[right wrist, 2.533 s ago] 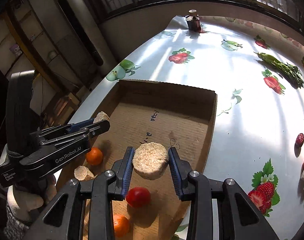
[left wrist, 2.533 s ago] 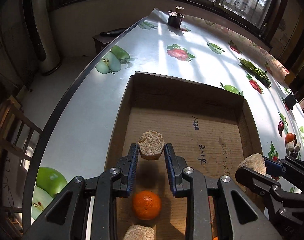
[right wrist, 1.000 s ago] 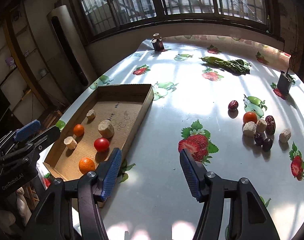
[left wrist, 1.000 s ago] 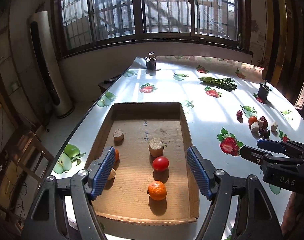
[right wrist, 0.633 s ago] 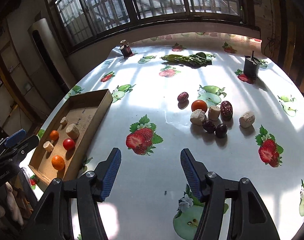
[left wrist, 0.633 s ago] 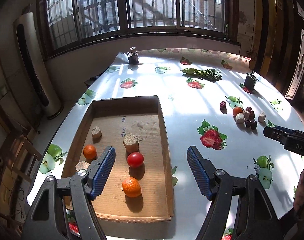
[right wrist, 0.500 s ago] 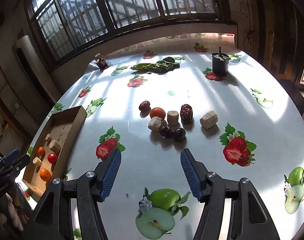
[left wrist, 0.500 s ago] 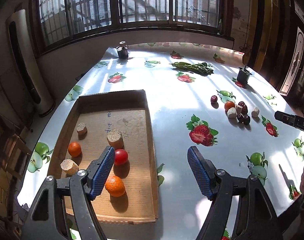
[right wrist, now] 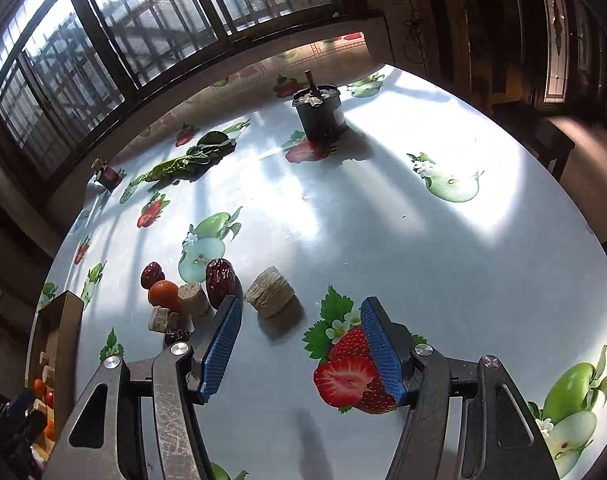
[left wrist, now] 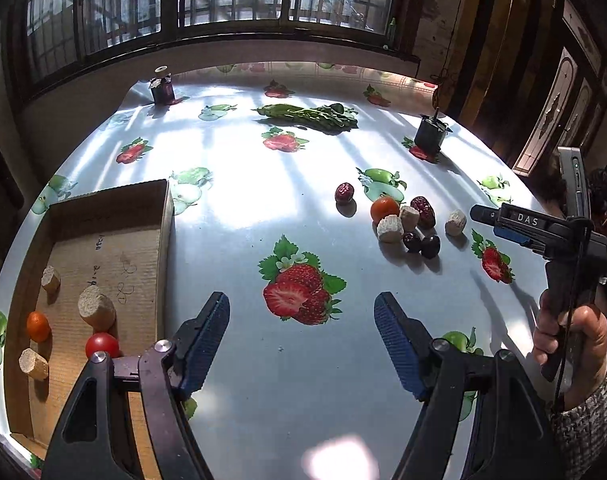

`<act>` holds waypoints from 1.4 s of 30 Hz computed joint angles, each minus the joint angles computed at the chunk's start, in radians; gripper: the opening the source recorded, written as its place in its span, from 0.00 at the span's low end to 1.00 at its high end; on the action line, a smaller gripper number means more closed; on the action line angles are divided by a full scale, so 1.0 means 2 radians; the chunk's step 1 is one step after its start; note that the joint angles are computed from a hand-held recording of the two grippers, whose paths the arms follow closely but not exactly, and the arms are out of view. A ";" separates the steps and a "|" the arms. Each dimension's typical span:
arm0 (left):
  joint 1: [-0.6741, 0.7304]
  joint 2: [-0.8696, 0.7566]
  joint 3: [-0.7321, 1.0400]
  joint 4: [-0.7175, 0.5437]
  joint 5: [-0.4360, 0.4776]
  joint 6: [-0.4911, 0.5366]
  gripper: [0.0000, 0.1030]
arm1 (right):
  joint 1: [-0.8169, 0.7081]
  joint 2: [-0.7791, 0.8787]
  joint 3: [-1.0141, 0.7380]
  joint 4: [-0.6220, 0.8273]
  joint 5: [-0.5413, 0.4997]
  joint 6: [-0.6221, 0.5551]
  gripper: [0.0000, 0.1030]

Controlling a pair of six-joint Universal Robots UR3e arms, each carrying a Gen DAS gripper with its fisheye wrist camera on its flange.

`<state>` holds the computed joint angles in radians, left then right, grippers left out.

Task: Organize fruits
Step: 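Move both open tools back over the remaining fruit on the table, then grasp a small beige cake with the left tool while the right tool grasps a beige cake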

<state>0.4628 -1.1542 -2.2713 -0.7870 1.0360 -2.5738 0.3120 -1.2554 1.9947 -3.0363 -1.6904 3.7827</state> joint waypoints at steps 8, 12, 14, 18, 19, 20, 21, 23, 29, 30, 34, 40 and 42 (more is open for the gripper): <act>-0.113 -0.199 0.097 0.101 0.005 -0.127 0.65 | 0.000 0.079 -0.057 -0.015 0.006 -0.012 0.64; -0.161 -0.293 0.158 0.128 0.002 -0.176 0.63 | -0.005 0.084 -0.048 -0.035 0.010 -0.023 0.58; -0.180 -0.332 0.187 0.136 0.005 -0.191 0.56 | -0.009 0.082 -0.040 -0.046 0.023 -0.027 0.50; -0.199 -0.380 0.213 0.153 0.015 -0.195 0.29 | -0.005 0.079 -0.040 -0.043 0.019 -0.030 0.45; -0.195 -0.387 0.213 0.150 0.002 -0.190 0.28 | -0.003 0.078 -0.040 -0.041 0.015 -0.032 0.43; -0.190 -0.389 0.210 0.149 -0.007 -0.184 0.27 | 0.000 0.077 -0.042 -0.037 0.009 -0.034 0.42; -0.188 -0.388 0.202 0.163 -0.009 -0.180 0.26 | 0.004 0.075 -0.045 -0.031 0.001 -0.036 0.40; -0.189 -0.391 0.198 0.178 -0.006 -0.176 0.26 | 0.009 0.075 -0.050 -0.022 -0.013 -0.037 0.38; -0.184 -0.402 0.196 0.203 -0.023 -0.165 0.28 | -0.003 0.080 -0.039 -0.042 0.018 -0.029 0.38; -0.185 -0.403 0.197 0.203 -0.022 -0.161 0.28 | -0.005 0.082 -0.039 -0.046 0.023 -0.028 0.38; -0.174 -0.401 0.208 0.161 -0.045 -0.144 0.26 | 0.015 0.092 -0.057 -0.031 -0.013 -0.026 0.36; -0.165 -0.400 0.204 0.153 -0.060 -0.144 0.26 | 0.028 0.102 -0.072 -0.025 -0.035 -0.034 0.32; -0.169 -0.399 0.198 0.169 -0.054 -0.150 0.26 | 0.025 0.106 -0.073 -0.033 -0.030 -0.029 0.32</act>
<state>0.1247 -1.9519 -1.8751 -0.4490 0.9285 -2.8744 0.3618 -1.0428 1.8488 -3.1032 -1.7510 3.7241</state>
